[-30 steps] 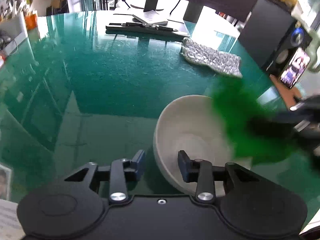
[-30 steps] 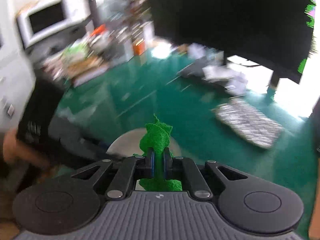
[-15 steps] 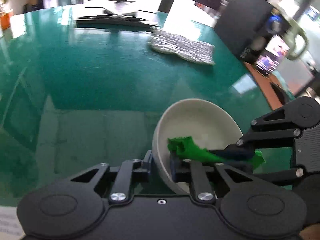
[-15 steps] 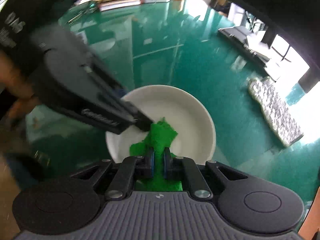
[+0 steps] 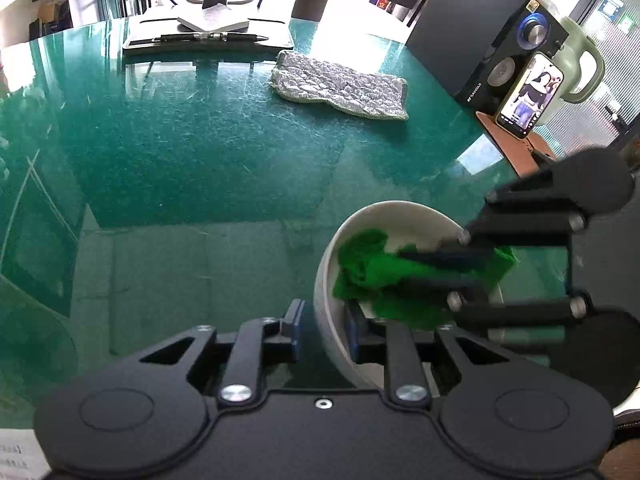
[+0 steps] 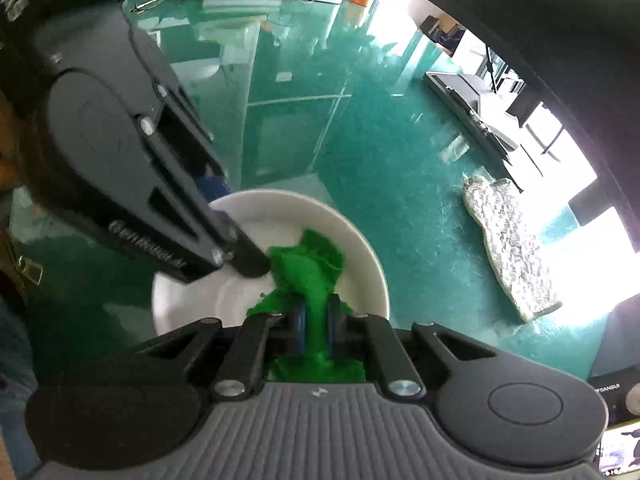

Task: Clean bowl
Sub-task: 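Wipe the cloth around the bowl interior with the right gripper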

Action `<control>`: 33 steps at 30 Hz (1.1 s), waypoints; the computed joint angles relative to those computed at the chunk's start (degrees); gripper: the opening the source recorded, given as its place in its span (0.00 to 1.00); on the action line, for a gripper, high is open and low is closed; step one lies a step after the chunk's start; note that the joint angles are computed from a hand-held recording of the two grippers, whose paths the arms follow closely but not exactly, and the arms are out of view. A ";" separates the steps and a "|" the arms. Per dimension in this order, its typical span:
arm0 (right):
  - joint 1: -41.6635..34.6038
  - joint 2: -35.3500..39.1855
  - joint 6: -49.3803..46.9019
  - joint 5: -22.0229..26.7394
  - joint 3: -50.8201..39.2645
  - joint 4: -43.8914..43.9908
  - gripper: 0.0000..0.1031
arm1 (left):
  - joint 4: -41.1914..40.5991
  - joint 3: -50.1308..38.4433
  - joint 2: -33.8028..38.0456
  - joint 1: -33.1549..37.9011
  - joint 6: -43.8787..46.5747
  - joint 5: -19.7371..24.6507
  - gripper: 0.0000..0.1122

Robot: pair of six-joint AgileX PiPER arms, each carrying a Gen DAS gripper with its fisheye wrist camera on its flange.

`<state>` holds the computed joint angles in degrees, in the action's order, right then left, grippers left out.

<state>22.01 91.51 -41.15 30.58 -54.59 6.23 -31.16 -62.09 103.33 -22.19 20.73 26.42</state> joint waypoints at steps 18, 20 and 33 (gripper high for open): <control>-0.28 -0.96 -9.89 3.68 0.23 4.85 0.09 | 4.18 -0.21 -0.24 -1.23 -3.07 -0.57 0.25; 0.03 -0.56 -7.39 2.42 0.07 2.71 0.19 | 4.57 -0.02 -0.30 -1.39 -3.56 -1.04 0.25; -6.00 4.32 -9.34 8.89 -5.20 11.21 0.07 | 3.68 0.33 -0.32 -1.24 -2.07 -1.42 0.25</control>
<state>16.01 95.83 -50.49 39.47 -59.79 17.43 -27.48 -61.76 103.01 -23.43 18.66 25.00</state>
